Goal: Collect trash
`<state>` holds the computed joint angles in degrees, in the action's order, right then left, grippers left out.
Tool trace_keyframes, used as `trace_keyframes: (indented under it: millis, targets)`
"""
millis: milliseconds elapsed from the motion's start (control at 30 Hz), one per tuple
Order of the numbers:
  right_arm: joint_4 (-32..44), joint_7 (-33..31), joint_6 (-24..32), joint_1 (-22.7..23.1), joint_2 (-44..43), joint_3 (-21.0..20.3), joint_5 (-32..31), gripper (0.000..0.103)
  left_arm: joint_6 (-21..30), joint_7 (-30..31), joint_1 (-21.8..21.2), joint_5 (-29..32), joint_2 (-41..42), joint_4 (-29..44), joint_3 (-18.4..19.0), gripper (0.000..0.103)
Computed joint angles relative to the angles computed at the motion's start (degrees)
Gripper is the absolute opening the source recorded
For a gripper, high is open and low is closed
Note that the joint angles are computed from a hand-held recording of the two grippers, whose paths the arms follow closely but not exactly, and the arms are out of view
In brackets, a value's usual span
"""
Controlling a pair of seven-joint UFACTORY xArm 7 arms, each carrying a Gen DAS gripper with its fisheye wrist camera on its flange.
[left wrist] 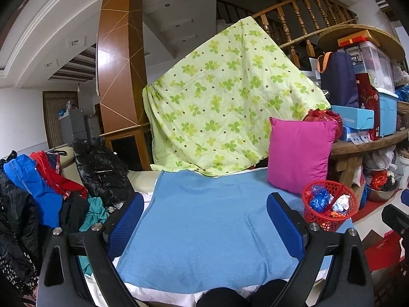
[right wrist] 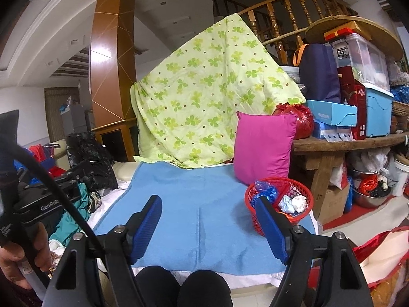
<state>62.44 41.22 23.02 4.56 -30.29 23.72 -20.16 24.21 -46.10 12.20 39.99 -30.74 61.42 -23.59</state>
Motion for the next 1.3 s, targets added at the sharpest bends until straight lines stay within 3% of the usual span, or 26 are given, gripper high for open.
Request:
trace_keyframes:
  millis: [500,800,1300]
  targets:
    - [-1.6,0.7,1.5,0.4,-0.1,-0.6,1.3,0.079,1.0,2.0,-2.4,-1.0,1.1,-1.4,0.8,0.097]
    - [-1.1,4.7,3.6,-1.2,1.0,0.2,-1.2,0.079,1.4,4.0,-5.6,-2.3,3.3,-2.2,2.6,0.097]
    - [-0.3,6.2,4.9,0.2,2.1,-0.4,-3.1,0.079,1.5,5.9,-8.4,-3.1,4.0,-3.3,3.8,0.097]
